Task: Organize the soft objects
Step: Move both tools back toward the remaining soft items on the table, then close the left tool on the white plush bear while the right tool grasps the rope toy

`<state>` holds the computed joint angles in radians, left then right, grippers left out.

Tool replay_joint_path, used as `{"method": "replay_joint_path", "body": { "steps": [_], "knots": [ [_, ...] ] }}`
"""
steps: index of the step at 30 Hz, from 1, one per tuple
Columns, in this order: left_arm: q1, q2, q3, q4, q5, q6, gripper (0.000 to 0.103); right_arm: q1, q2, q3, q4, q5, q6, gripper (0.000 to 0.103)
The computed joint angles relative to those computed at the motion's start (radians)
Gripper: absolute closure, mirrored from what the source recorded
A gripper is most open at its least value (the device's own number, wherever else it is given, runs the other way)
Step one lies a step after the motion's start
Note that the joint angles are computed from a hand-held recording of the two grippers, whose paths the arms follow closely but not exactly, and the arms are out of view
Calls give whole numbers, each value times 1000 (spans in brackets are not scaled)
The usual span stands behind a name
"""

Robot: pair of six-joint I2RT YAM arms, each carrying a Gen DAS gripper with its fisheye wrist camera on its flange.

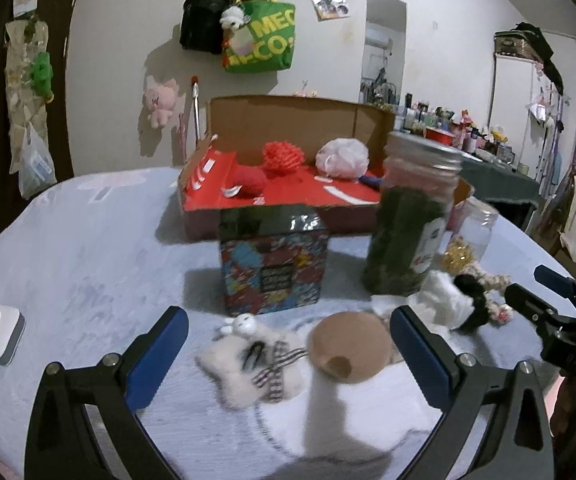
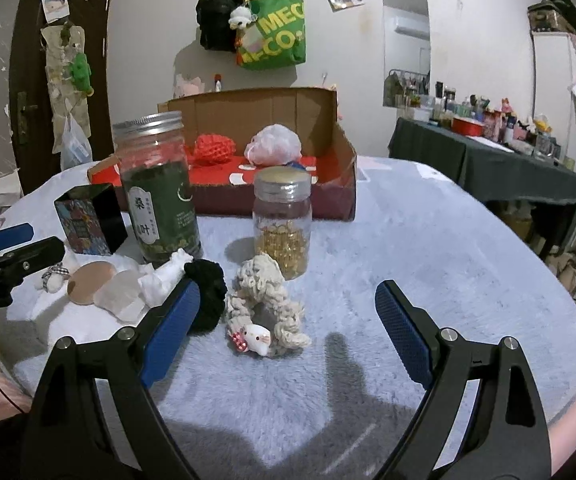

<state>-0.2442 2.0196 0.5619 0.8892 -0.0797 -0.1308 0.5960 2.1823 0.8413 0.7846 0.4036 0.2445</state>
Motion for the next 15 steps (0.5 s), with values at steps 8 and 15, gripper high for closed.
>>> {"method": "replay_joint_path", "body": {
  "steps": [8, 15],
  "knots": [
    [75, -12, -9, -50, 45, 40, 0, -30, 13, 19, -26, -55, -4, 13],
    [95, -4, -1, -97, 97, 72, 5, -68, 24, 28, -27, -141, 8, 13]
  ]
}}
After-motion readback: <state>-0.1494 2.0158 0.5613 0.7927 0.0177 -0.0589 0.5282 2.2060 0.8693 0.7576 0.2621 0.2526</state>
